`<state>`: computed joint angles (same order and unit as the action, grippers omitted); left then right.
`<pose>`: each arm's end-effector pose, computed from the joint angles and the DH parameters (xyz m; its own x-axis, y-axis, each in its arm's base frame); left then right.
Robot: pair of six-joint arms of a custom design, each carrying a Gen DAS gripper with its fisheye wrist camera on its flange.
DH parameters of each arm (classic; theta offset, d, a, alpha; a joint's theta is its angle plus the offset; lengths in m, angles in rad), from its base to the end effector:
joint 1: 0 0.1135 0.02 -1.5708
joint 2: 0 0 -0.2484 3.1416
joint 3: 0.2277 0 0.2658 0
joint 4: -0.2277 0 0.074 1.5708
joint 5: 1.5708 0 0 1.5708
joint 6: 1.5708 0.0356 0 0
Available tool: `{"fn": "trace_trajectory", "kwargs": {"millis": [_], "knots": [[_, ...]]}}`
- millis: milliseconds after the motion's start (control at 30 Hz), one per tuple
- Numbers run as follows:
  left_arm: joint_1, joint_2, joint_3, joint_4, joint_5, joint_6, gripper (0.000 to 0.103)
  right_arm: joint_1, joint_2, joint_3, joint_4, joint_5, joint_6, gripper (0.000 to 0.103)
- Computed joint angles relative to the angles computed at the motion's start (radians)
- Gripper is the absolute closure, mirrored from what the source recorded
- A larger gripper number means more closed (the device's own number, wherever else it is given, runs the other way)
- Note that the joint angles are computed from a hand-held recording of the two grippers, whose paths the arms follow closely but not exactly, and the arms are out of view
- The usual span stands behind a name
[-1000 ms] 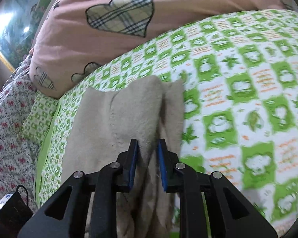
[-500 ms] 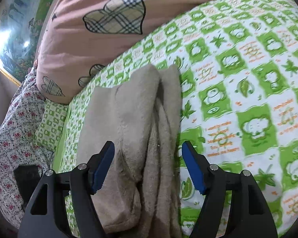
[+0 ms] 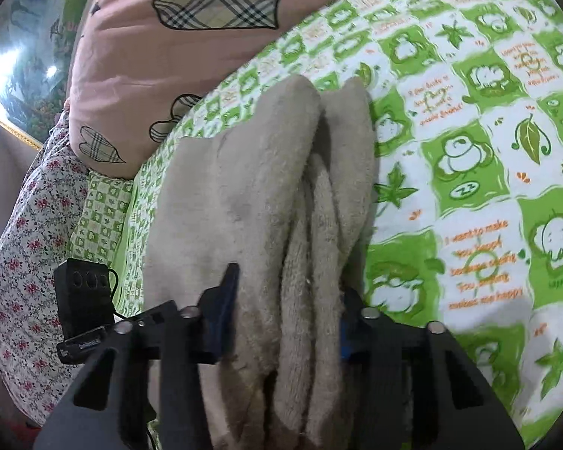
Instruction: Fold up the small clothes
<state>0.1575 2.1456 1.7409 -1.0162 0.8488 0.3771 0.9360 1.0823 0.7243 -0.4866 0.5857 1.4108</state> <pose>0.4301 0.0413 0.1787 -0.9053 0.1026 -0.4121 0.3661 0.6803 -0.6349 0.1557 0.1782 0.2208 -0.5182 0.6837 -0.5138 0.3655 0.7202 0.5897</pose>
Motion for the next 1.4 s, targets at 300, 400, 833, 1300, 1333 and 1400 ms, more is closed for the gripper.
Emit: {"fn": "trace_trajectory", "kwargs": {"millis": [300,400,833,1300,1333,1400], "knots": [[0.287,-0.188,-0.08,-0.21,0.061,0.278,0.065,0.118,0.313,0.217,0.178,0.035,-0.075,0.067],[0.397,-0.202,-0.067,-0.291,0.046,0.383,0.065,0.117,0.444,0.306,0.265,-0.01,-0.136,0.067],[0.575,-0.039,-0.034,-0.405,0.005,0.558,0.056,0.126,0.672,0.407,0.357,-0.093,-0.098,0.063],[0.568,0.051,0.16,-0.398,0.027,0.415,0.03,0.148,0.617,0.535,0.02,0.042,-0.071,0.053],[0.56,0.064,0.185,-0.384,0.027,0.382,0.03,0.142,0.607,0.538,0.019,0.057,-0.083,0.053],[0.546,0.078,0.212,-0.352,0.027,0.334,0.03,0.118,0.606,0.556,0.031,0.065,-0.123,0.053]]}}
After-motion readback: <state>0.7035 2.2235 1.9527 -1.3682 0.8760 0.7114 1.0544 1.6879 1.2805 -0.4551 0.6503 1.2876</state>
